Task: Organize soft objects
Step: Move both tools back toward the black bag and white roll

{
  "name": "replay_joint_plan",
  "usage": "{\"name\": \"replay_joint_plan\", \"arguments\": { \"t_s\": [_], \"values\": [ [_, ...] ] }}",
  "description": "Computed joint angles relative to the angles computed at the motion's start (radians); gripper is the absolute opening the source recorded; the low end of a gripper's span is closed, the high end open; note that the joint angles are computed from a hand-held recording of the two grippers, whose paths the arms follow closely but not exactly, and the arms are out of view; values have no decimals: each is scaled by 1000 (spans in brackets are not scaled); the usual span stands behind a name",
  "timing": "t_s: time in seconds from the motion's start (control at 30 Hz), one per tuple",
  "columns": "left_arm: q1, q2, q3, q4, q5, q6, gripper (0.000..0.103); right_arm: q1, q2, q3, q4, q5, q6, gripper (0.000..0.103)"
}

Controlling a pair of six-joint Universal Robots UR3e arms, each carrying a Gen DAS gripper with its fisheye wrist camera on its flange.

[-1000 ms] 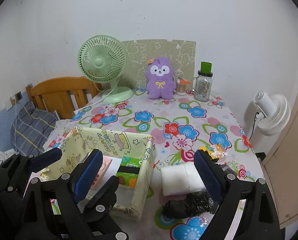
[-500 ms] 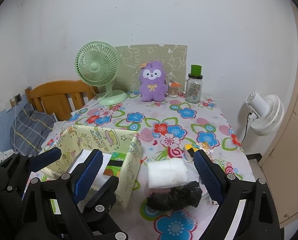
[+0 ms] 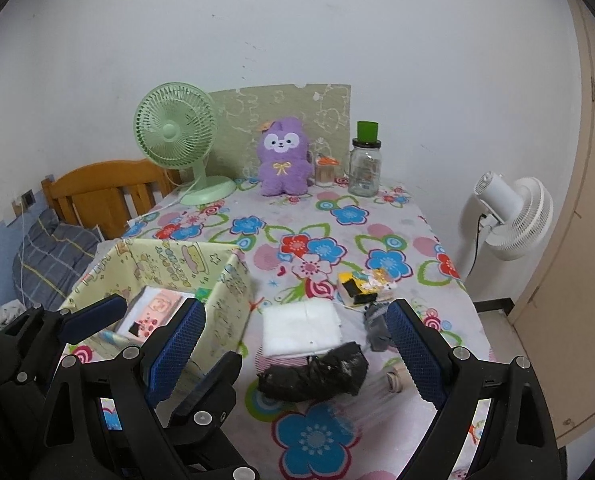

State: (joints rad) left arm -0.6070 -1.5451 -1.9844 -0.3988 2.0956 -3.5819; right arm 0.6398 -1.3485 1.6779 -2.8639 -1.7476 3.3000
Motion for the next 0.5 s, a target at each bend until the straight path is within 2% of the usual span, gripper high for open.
{"name": "replay_joint_plan", "arguments": {
  "t_s": [0.13,0.3,0.5],
  "values": [
    [-14,-35,17,2,-3,-6,92,-18,-13,42,-20,0,-13,94],
    [-36,-80,29,39,-6,-2,92,-59,-48,126,-72,47,-16,94],
    [-59,-145,71,38,-5,-16,92,-74,-66,192,-119,19,-23,92]
  ]
}}
